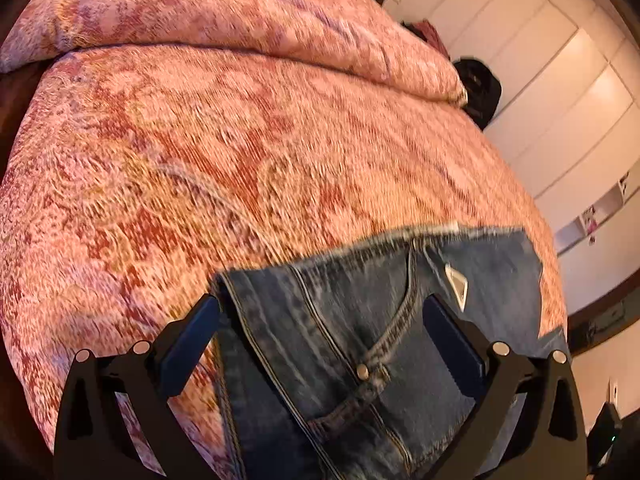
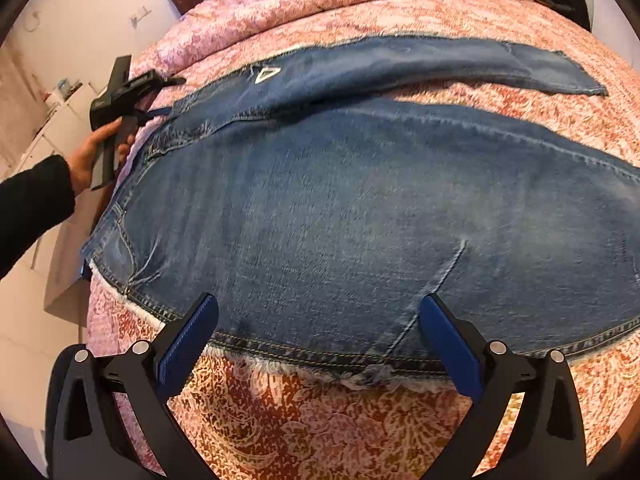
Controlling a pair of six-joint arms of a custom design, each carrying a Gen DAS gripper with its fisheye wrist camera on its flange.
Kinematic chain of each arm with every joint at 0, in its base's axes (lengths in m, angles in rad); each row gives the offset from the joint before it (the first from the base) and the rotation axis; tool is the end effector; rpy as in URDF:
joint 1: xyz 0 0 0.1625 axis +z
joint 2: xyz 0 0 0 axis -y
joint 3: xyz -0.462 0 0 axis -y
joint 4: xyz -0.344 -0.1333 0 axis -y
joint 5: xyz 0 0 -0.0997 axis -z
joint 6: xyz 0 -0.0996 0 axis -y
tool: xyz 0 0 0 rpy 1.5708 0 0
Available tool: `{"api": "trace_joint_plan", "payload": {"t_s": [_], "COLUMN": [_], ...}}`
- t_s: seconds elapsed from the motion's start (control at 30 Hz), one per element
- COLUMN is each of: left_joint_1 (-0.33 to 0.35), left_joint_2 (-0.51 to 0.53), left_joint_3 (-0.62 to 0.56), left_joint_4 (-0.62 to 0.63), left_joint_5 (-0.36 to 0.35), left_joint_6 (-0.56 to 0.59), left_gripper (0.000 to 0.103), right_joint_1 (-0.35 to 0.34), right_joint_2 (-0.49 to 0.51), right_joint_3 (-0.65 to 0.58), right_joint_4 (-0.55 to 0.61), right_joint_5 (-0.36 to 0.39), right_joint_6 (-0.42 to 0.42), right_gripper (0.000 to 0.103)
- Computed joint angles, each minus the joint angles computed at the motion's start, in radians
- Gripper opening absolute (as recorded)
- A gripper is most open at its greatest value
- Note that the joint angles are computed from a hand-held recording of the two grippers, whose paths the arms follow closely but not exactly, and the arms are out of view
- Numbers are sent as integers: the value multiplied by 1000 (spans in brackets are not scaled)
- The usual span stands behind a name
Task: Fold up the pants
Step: 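Lower the left tool to the jeans waistband and close on it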
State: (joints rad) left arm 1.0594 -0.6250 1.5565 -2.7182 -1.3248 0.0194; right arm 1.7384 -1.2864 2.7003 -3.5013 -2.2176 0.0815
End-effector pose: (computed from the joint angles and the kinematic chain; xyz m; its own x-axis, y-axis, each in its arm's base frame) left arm -0.2042 -0.6858 0.0837 -0.8619 0.4456 -0.2420 0.4948 0.8433 -0.2096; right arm 0.1239 -0.2928 0.2463 -0.8455 0.2296 0.4820 -0.0765 0.8414 -0.5350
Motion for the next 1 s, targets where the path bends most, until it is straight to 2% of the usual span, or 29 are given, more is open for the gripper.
{"api": "trace_joint_plan", "payload": {"t_s": [0.1, 0.2, 0.27, 0.33, 0.4, 0.47, 0.53, 0.6, 0.67, 0.73, 0.8, 0.83, 0.9, 0.93, 1.0], "left_joint_1": [10, 17, 23, 37, 45, 47, 50, 58, 60, 51, 27, 15, -1, -15, -29], "left_joint_2": [9, 16, 21, 25, 21, 24, 16, 17, 8, 1, 3, 6, 13, 19, 27], "left_joint_3": [-15, -34, -44, -64, -58, -62, -53, -52, -24, 11, 45, 57, 67, 73, 79], "left_joint_4": [-20, 40, 63, 86, 79, 77, 71, 72, 39, -15, -62, -80, -95, -101, -108], "left_joint_5": [-8, -5, -41, -108, -137, -138, -119, -126, -108, -81, -15, 19, 74, 113, 154], "left_joint_6": [-2, 13, 27, 20, 12, -8, -37, -56, -75, -93, -87, -93, -96, -86, -76], "left_gripper": [101, 101, 101, 101, 100, 83, 44, 27, 22, 20, 20, 20, 20, 20, 21], "right_joint_1": [-9, -3, -3, -6, -9, -14, -25, -39, -54, -73, -98, -127, -222, -291, -415], "right_joint_2": [8, 19, 22, 20, 18, 16, 13, 0, -22, -71, -149, -202, -348, -437, -540], "right_joint_3": [-3, -9, -11, -11, -12, -13, -6, -4, -8, -20, -58, -73, -120, -171, -266], "right_joint_4": [12, 11, 11, 12, 12, 14, -2, 8, 31, 101, 242, 301, 433, 527, 674], "right_joint_5": [32, 35, 36, 41, 44, 50, 62, 83, 99, 101, 76, 96, 178, 226, 332], "right_joint_6": [2, -11, -13, -12, -13, -14, -22, -28, -41, -41, -29, -39, -72, -94, -145], "right_gripper": [100, 100, 100, 100, 100, 100, 100, 100, 100, 100, 100, 100, 100, 100, 100]}}
